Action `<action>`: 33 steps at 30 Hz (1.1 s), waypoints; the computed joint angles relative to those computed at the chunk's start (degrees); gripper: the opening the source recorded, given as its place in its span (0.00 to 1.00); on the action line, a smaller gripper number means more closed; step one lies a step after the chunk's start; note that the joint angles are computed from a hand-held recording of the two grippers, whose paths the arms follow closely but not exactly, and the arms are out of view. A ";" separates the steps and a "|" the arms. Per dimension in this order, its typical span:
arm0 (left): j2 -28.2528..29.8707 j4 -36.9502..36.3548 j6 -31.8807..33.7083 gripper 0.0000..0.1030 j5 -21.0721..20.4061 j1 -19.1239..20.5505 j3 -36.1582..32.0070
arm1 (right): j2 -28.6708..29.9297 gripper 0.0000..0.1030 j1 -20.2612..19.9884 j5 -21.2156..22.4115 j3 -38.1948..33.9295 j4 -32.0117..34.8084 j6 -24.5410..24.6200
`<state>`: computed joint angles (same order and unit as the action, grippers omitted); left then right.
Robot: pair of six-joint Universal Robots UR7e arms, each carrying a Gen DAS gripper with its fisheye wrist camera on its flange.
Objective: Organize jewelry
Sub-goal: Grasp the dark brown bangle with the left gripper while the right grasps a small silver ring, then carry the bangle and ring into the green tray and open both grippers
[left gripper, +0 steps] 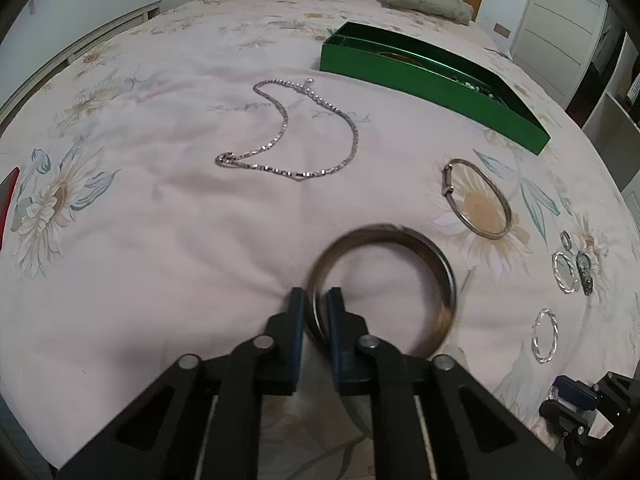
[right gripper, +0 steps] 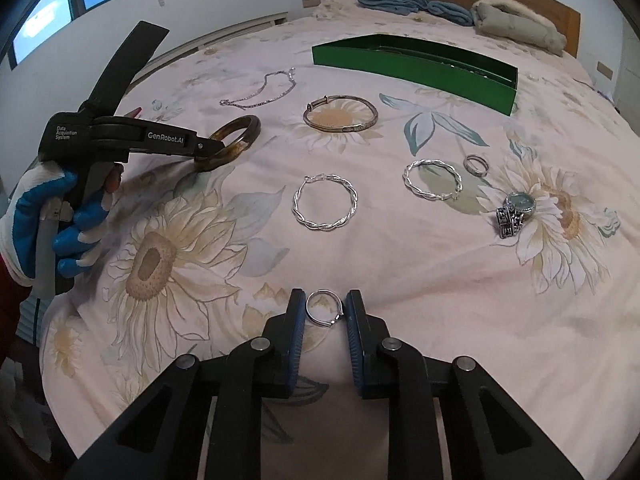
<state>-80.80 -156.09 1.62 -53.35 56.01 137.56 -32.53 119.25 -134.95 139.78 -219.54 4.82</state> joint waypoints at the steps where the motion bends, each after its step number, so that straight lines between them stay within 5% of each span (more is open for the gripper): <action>1: 0.04 -0.42 0.08 0.08 0.22 -0.16 0.23 | 0.09 0.20 0.16 -0.15 0.02 -0.21 0.22; 12: -3.41 -4.89 1.00 0.07 3.31 -3.71 3.89 | -1.42 0.19 2.64 -2.55 1.94 -2.22 2.55; 19: -3.87 -4.48 1.15 0.07 1.24 -5.04 2.04 | -6.44 0.19 1.28 -4.48 0.90 -2.65 -1.91; 27: 3.87 -6.86 3.51 0.07 -1.66 -5.86 -6.15 | -12.93 0.19 -4.59 -3.80 -5.56 -1.72 -12.43; 33: 16.12 -7.36 4.87 0.07 -1.70 -5.34 -19.10 | -16.81 0.19 -11.10 -0.71 -14.54 2.81 -18.09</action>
<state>-64.67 -163.45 6.48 -55.05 50.67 118.46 -49.34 108.15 -135.66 125.24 -216.73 -13.27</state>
